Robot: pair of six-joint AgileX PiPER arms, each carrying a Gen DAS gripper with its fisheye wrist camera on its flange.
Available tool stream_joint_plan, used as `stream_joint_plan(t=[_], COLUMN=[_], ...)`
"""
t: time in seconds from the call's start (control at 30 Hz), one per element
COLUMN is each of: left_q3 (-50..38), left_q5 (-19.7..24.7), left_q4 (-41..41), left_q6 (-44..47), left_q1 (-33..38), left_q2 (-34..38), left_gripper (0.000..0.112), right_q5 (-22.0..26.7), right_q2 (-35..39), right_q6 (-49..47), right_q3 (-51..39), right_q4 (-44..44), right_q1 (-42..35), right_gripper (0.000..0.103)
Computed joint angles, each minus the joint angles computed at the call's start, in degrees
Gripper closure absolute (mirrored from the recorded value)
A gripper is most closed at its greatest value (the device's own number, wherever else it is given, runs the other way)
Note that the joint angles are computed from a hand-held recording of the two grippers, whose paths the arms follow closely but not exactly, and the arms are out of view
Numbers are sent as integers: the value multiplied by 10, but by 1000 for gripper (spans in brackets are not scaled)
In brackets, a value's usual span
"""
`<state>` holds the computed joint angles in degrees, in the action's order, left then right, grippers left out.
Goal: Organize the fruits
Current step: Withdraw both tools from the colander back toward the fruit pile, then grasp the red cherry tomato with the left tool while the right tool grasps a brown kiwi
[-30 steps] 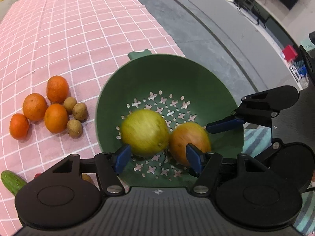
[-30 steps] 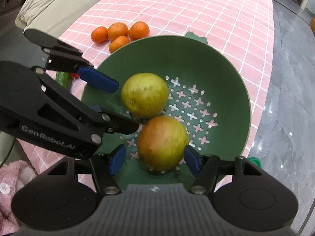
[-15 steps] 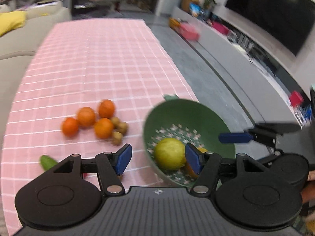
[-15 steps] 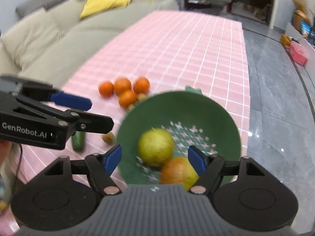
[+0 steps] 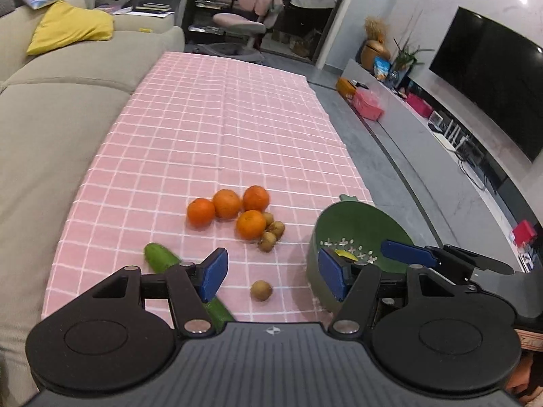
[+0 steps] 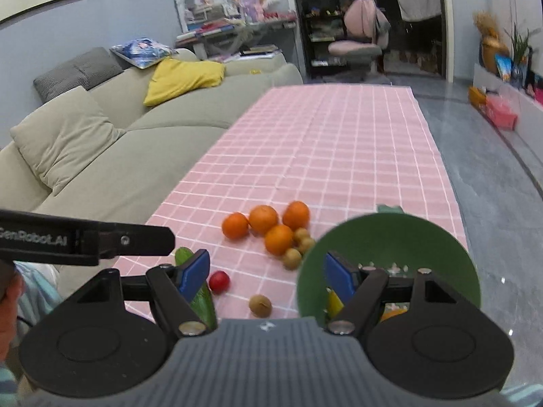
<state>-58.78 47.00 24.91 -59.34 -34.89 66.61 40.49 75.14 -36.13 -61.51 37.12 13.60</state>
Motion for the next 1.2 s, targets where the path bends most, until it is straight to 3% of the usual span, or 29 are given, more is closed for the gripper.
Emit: stream_joint_plan(t=[0.17,0.37,0.6,0.73,0.83,0.93,1.2], left_q3=[50,106,172,170,159,148,64], left_q5=[1,-40,-126,-138,-144,-169,-121], left_q4=[2,-9,-71,-108,-88,-158,-217], left_q6=[-37,-23,46,126,149,254,440], left_q1=[9,40,113,130,116,147,179], left_q2=[-54,-87,-91,-51,-15,20,131], left_gripper=[46,49,57,66,71,74,75], right_q5=[-47,-59,-111,-127,-137,-156,-196], right_q2=[-19,-4,27,62,87,112,155], right_q6=[8,-25,-47,-42,-39,-40,18], right_q3=[32,49,62,59,58,58,51], right_q4=[-35,-9,-27,-67,-84,-97,-196], right_q1=[48,71,111,133,140,148,169], right_gripper=[32,32,52,67,67,71,74])
